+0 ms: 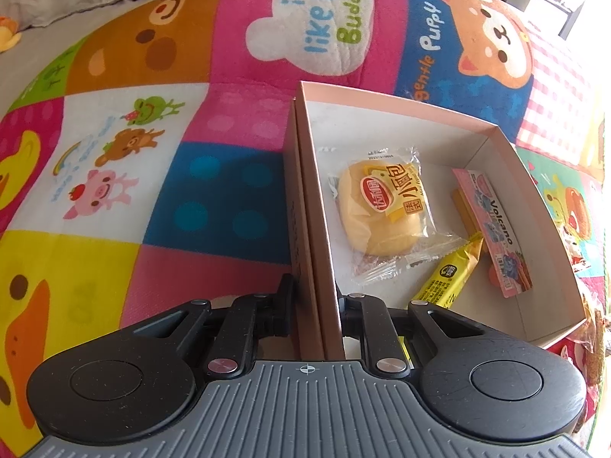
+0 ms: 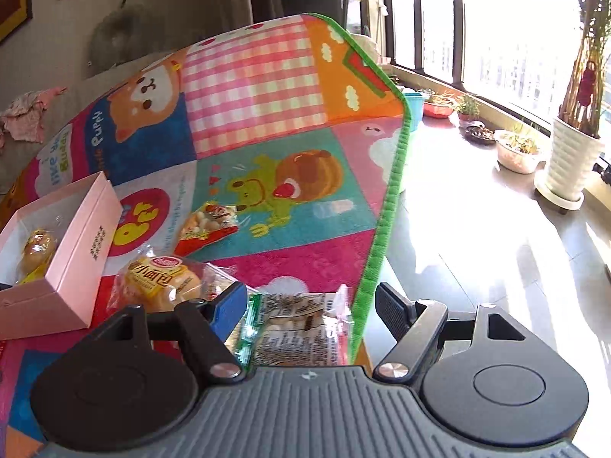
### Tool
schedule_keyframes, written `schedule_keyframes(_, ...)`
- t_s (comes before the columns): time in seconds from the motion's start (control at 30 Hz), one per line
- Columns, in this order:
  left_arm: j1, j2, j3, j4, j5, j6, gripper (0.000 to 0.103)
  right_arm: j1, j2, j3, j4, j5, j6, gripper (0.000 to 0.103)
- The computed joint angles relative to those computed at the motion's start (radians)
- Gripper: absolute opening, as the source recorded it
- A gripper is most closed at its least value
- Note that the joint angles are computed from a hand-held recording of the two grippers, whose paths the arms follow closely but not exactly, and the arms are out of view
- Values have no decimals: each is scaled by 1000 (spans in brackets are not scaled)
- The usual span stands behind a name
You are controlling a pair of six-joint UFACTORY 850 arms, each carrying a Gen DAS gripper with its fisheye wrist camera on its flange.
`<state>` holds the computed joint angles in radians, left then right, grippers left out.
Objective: Organize objects
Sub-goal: 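Grasp the green-and-white snack bag with the right gripper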
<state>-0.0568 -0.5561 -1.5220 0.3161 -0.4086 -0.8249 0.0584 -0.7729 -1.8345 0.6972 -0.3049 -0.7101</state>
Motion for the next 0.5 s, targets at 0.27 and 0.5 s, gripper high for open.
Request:
schedule_keyframes(0.27, 2, -2, -5, -14, -6, 7, 18, -42, 9, 32, 227, -247, -139, 54)
schedule_keyframes(0.5, 4, -1, -3, -24, -2, 18, 18, -30, 95, 113, 299, -309, -452, 68)
